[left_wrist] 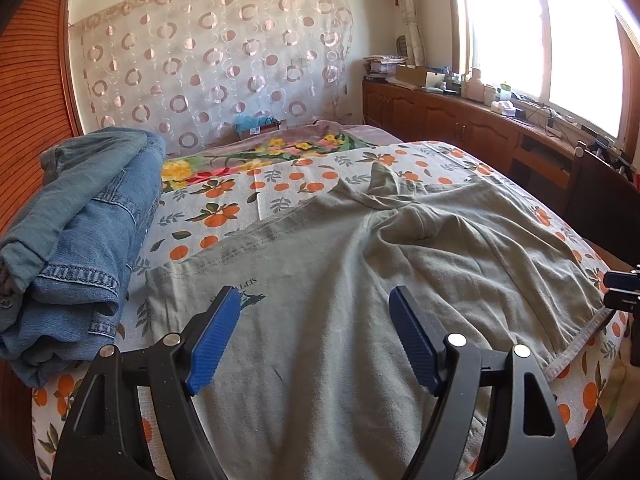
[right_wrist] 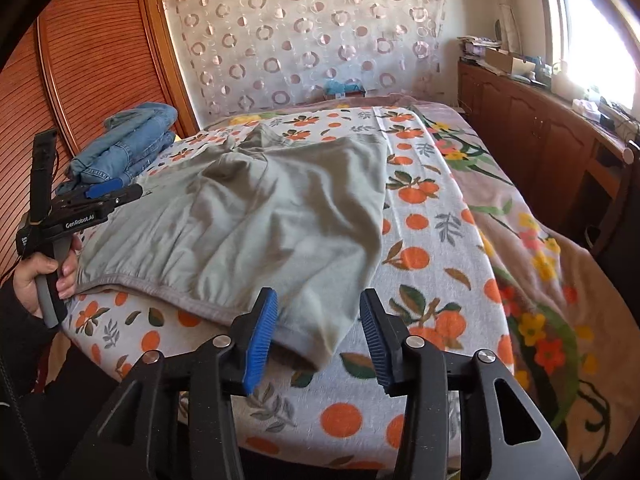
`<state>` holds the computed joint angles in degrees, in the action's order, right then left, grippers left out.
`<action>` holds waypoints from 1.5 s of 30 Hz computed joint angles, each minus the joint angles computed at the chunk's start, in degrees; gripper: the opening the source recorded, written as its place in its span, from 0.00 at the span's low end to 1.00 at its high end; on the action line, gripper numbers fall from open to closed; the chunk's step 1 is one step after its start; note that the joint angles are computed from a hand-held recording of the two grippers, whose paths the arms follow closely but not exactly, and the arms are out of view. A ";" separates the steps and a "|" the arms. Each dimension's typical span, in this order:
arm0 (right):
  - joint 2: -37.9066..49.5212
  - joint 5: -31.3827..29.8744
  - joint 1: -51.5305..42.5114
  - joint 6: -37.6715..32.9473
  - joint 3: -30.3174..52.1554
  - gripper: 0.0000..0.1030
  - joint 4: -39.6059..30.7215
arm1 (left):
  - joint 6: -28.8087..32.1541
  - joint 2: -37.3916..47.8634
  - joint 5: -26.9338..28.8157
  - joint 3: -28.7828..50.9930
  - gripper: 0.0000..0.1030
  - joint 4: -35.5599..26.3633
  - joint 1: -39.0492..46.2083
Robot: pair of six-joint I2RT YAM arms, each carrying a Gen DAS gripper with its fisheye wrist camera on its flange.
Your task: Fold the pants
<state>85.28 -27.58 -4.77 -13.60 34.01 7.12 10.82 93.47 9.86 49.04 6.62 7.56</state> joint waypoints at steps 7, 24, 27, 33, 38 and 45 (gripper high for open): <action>-0.16 -1.10 -2.46 0.98 -0.92 0.45 -0.41 | 1.84 -4.09 0.34 -2.91 0.75 -1.99 -0.24; -1.02 -0.92 -1.81 3.85 -1.38 0.45 0.58 | 3.84 -19.09 9.62 -14.05 0.75 -9.84 9.25; -0.76 -0.35 -1.52 3.93 -1.30 0.45 1.07 | 4.84 -19.26 10.11 -15.03 0.75 -10.45 10.67; 0.81 2.34 0.51 4.40 -1.06 0.45 1.52 | 6.32 -18.36 10.74 -16.58 0.75 -11.44 13.77; 0.61 4.19 1.11 3.68 -1.16 0.45 1.33 | 6.83 -17.44 11.31 -16.97 0.75 -11.94 16.77; -0.84 6.63 2.01 2.71 -2.74 0.45 2.15 | 7.62 -17.32 12.11 -18.58 0.75 -10.68 18.81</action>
